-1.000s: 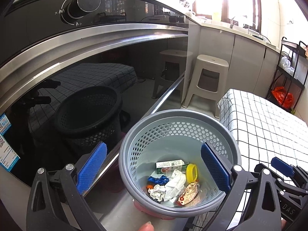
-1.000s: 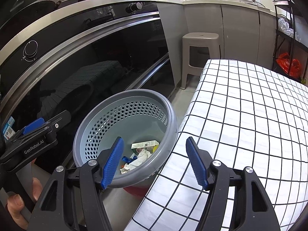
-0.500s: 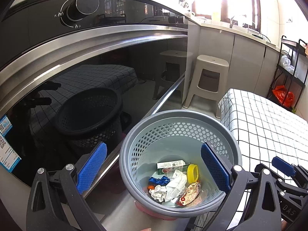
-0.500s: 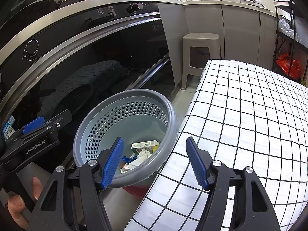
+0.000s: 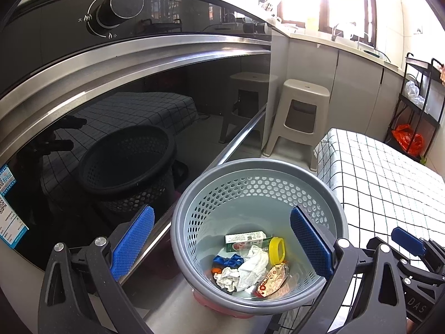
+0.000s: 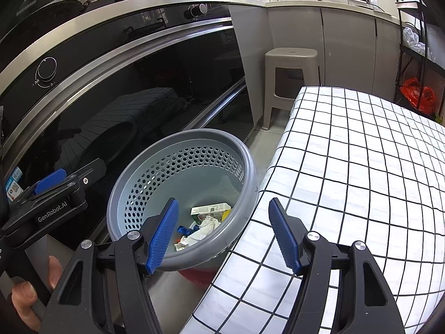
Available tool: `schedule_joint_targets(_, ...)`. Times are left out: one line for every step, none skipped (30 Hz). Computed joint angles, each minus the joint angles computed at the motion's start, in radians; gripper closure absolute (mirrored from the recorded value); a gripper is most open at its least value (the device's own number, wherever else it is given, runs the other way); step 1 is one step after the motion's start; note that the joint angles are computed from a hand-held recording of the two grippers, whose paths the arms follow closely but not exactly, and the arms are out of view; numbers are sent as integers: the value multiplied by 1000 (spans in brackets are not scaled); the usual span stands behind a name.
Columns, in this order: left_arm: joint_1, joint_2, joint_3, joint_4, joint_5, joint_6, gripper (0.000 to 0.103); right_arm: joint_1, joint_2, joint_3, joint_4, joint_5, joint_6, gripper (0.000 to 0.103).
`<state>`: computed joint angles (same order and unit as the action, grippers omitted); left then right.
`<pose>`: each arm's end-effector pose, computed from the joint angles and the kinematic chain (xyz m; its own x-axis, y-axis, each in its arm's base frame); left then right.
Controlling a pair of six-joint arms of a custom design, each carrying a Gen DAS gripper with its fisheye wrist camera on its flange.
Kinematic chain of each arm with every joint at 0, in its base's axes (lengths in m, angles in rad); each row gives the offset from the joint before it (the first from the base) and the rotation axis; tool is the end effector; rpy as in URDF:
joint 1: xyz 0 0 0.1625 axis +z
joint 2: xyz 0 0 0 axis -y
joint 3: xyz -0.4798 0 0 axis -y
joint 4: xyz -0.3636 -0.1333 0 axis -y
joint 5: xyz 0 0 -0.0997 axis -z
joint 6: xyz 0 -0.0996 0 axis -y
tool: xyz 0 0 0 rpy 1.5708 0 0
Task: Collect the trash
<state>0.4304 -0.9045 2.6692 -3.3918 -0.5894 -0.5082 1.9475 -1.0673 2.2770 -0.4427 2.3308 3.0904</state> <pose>-0.2090 -0.3337 0.1332 -0.6813 0.2216 -0.6977 0.6591 0.6002 -0.4530 0.1862 -0.2949 0.1207 -0.8423 0.1613 0.5143 -0.2988 0.6544 -0.6946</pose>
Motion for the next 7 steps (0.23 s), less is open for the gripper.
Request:
schedule_joint_targets(0,-2,-1,7,-1,-5,7,0,0,0,0,0,0,39)
schedule_joint_targets(2,-2,-2,7,-2,-6,7,0,0,0,1,-1,1,39)
schedule_joint_targets(3,-3,-2,8,-4,-6,7,0,0,0,1,-1,1,39)
schedule_joint_targets(4,-5,-2,10,-5,-6,7,0,0,0,0,1,2,39)
schedule_joint_targets(3,-4,-2,9,-4,-6,7,1,0,0,0,0,2,39)
schedule_joint_targets(3,-4,-2,8,-4,-5,7,1,0,1,0,0,3,39)
schedule_joint_targets(3,-3,-2,8,-3,-4,7,1,0,1,-1,0,2,39)
